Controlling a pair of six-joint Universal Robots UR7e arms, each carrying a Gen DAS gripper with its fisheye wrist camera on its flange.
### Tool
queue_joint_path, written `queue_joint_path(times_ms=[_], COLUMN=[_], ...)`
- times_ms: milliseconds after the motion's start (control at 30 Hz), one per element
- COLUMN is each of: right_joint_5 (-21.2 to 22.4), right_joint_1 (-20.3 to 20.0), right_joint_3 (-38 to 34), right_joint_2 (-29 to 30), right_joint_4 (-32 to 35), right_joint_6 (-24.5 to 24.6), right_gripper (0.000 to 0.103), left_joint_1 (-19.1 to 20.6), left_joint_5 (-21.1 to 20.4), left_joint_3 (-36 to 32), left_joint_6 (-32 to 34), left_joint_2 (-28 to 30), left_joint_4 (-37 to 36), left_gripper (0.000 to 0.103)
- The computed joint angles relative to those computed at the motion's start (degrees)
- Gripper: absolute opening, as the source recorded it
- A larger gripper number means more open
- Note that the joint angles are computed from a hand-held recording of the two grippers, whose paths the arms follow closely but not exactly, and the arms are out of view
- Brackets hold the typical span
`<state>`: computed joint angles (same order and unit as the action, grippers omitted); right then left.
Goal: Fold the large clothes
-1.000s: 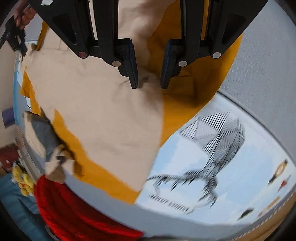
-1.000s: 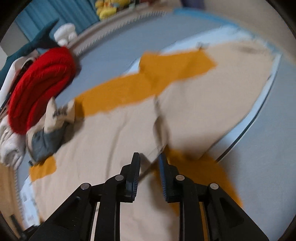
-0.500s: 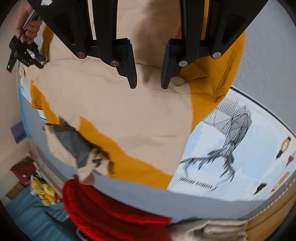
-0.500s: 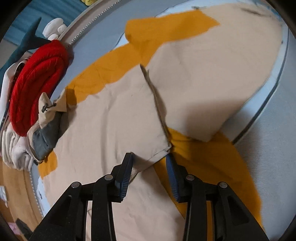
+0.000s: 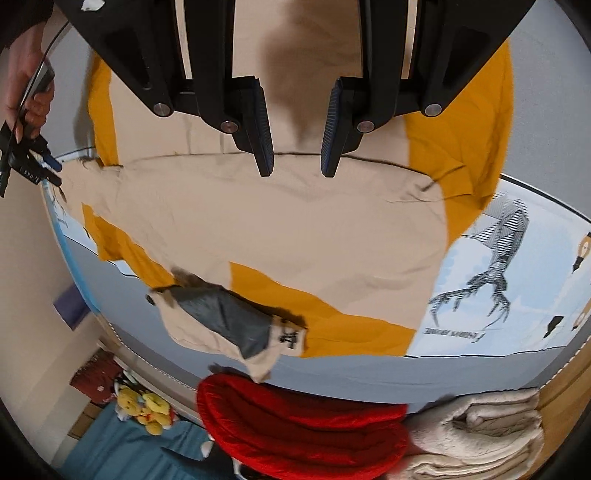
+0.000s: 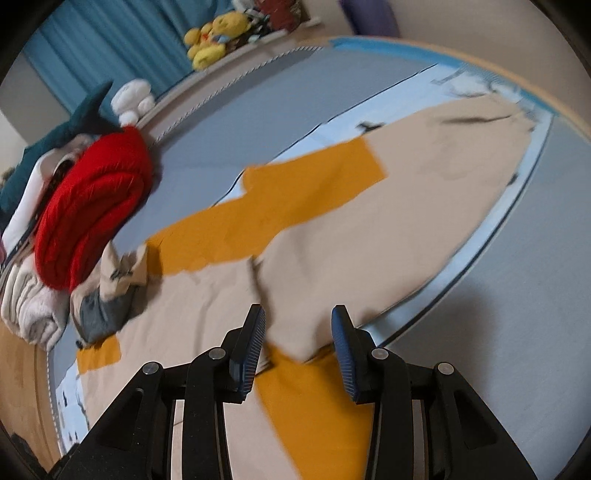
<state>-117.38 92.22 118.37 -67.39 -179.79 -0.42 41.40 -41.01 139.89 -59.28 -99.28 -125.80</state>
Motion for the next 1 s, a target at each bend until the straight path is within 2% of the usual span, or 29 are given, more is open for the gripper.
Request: queue_joint_path(times_ms=[67,267,367,467,600,733,900,1000], right_joint_5=[0.4,1.2,1.8,3.1,6.7,8.5,8.3,11.5], right_joint_1=[-1.3,-6.1,-8.6,-11.2,-15.8,-19.5,-22.4,-24.3], right_joint_3=[0.3,0.2,-0.9,-2.0,-3.8,-6.3,-10.0,-11.3], right_joint_2=[-1.5,-6.3,-7.5,-8.3,-8.9,-7.1,-3.7,-2.6], right_joint_4=[-1.6,-6.2,-7.2,-6.9,-4.2,-1.7,0.9,0.0], right_joint_6=[-1.3,-8.9,-10.5,-9.5,-5.7,-3.4,-1.1,0.4], right_gripper=[0.038,0.022,0.022,0.022,0.022,0.022,0.023,0.023], left_joint_1=[-0.8,-2.0,-1.1,0.0,1.6,3.2,4.9,5.8], left_joint_5=[0.1,0.5,-0.2,-0.3,-0.5,-1.1,-1.2,-1.3], left_joint_3=[0.1,-0.1,-0.2,-0.4,-0.7,-1.4,-2.1,-2.4], left_joint_6=[0.5,3.7,5.3,6.9,8.2,10.1,11.2,11.4], left_joint_2=[1.2,5.2,6.8,8.3,10.1,12.1,13.9,14.7], left_joint_4=[-0.6,-2.6,-5.0,-7.9,-10.8,-12.9,-14.5,-15.6], left_gripper=[0.024,0.024,0.024,0.024,0.024,0.024,0.024,0.024])
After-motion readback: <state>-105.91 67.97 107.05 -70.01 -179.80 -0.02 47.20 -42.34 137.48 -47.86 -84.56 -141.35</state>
